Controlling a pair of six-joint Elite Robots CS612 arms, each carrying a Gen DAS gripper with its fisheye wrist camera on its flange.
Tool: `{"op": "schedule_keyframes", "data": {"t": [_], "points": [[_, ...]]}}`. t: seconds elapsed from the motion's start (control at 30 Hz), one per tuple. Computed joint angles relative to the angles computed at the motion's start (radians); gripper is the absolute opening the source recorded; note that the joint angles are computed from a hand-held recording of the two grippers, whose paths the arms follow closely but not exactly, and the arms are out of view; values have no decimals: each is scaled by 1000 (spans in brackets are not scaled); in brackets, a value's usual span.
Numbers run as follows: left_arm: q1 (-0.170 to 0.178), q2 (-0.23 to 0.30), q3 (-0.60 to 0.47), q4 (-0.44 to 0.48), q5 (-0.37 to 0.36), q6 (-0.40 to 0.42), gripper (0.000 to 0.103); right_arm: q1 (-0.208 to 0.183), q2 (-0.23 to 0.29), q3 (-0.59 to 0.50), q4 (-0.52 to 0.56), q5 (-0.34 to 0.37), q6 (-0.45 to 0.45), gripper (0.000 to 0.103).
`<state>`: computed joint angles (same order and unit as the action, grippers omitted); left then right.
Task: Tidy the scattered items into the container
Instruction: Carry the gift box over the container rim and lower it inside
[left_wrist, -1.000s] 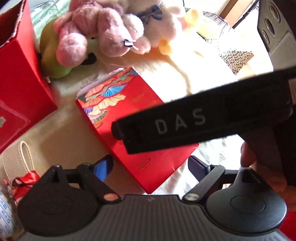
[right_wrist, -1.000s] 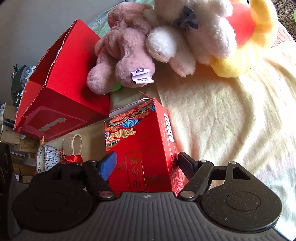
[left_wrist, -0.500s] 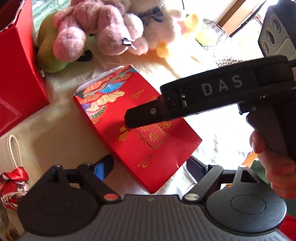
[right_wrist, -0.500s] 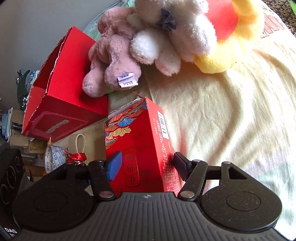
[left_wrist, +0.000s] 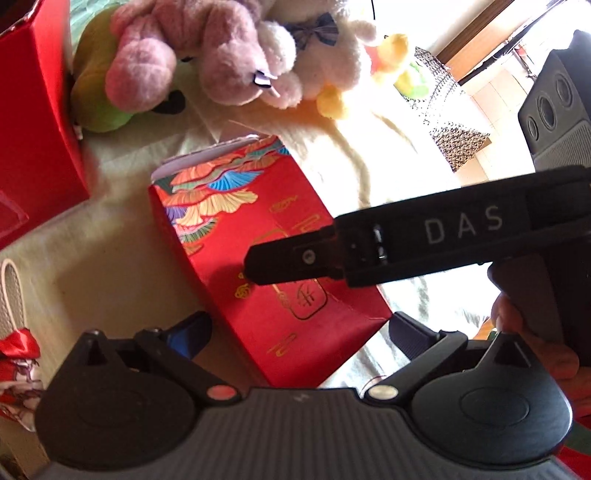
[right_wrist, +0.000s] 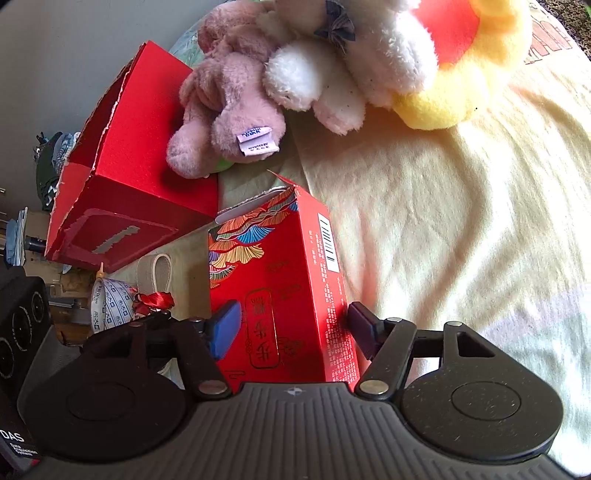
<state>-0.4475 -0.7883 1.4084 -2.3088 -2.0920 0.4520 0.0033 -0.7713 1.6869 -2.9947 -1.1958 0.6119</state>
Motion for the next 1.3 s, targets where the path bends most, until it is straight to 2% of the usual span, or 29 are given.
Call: {"op": "schedule_keyframes", "data": {"t": [0.07,0.13,0.33,0.43,0.6,0.8,0.9,1.03,1.17,1.3], "points": [[-20,25,-2,-57,3,-21,101,-2,-14,15,-28,-4,3,67],[-28,23,8,-103,3,-13,101,-7,-30,32,-52,3,14,67],[-25,-29,44,-178,-10,24,101,-11,-75,67,-154,-3,28,67],[-34,-25,42,-251,-6,9,101,-5,-81,50,-179,-16,25,67],[-23,-25,20,-333,-2,-32,101,11,-64,-28,-189,-22,-11,67],[3,1,-50,-389,32,-59,101,39,-5,-178,-152,-26,-65,67],[21,31,-112,-367,51,-61,101,52,36,-268,-96,-24,-86,67],[49,85,-221,-277,69,-52,101,65,107,-401,4,6,-88,67],[76,151,-354,-121,76,-25,101,79,173,-519,126,12,-76,67],[95,235,-512,80,76,15,101,89,237,-636,281,17,-72,67]]}}
